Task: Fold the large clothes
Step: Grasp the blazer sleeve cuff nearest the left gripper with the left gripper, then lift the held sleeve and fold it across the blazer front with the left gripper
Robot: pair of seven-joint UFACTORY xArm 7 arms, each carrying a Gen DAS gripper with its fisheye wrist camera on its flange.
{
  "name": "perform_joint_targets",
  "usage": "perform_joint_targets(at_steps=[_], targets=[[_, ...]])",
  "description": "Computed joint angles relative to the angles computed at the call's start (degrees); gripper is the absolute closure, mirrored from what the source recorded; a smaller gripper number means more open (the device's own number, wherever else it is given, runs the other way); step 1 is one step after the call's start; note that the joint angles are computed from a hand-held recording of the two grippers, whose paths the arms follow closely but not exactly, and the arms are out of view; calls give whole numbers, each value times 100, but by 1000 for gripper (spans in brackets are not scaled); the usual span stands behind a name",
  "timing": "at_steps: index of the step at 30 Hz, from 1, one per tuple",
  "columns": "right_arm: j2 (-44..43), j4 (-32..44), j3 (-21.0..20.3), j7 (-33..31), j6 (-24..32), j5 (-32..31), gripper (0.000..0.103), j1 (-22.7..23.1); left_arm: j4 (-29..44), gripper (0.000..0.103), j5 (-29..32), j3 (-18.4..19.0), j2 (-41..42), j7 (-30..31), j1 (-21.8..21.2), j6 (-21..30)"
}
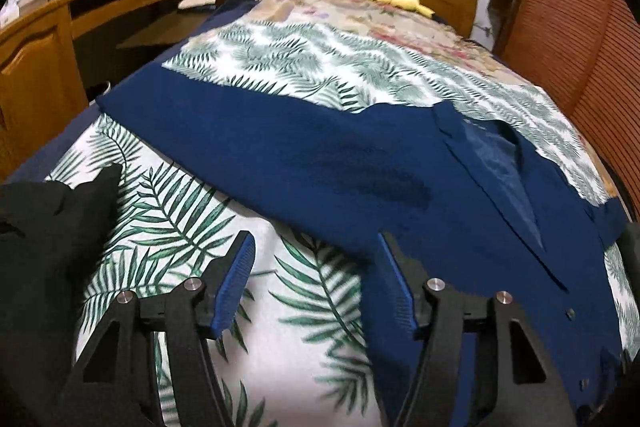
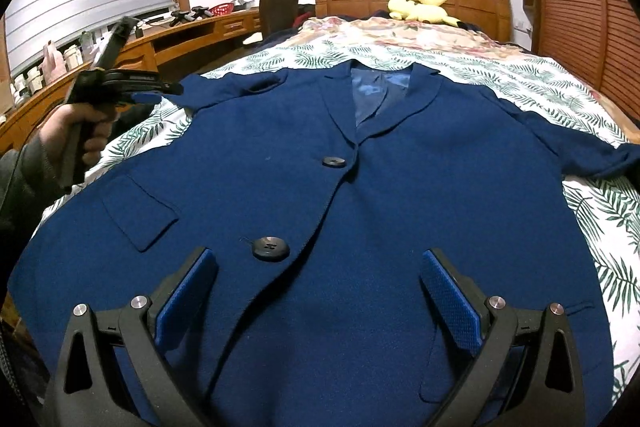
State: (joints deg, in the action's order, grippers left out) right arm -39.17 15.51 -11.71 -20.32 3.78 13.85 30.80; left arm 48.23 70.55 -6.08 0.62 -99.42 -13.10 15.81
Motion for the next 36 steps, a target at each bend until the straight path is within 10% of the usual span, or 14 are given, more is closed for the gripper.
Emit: perform_joint_targets(at_steps=[14,21,25,36], targets=[[78,4,-26,46,-105,-49,1,85,383,42,-1615,883,980,431,32,-1320],[163,11,-54,61,-180,-68,1,130,435,94,-2308,1204,1212,814,-192,-1722],[222,28,-58,85,-212,-83,2,154,679,101,-1684,1537,881,649,-950,-587],[319,15,-12,201,-324,-171,2,144,871,101,-1482,103,-143,1790,-1120,690]])
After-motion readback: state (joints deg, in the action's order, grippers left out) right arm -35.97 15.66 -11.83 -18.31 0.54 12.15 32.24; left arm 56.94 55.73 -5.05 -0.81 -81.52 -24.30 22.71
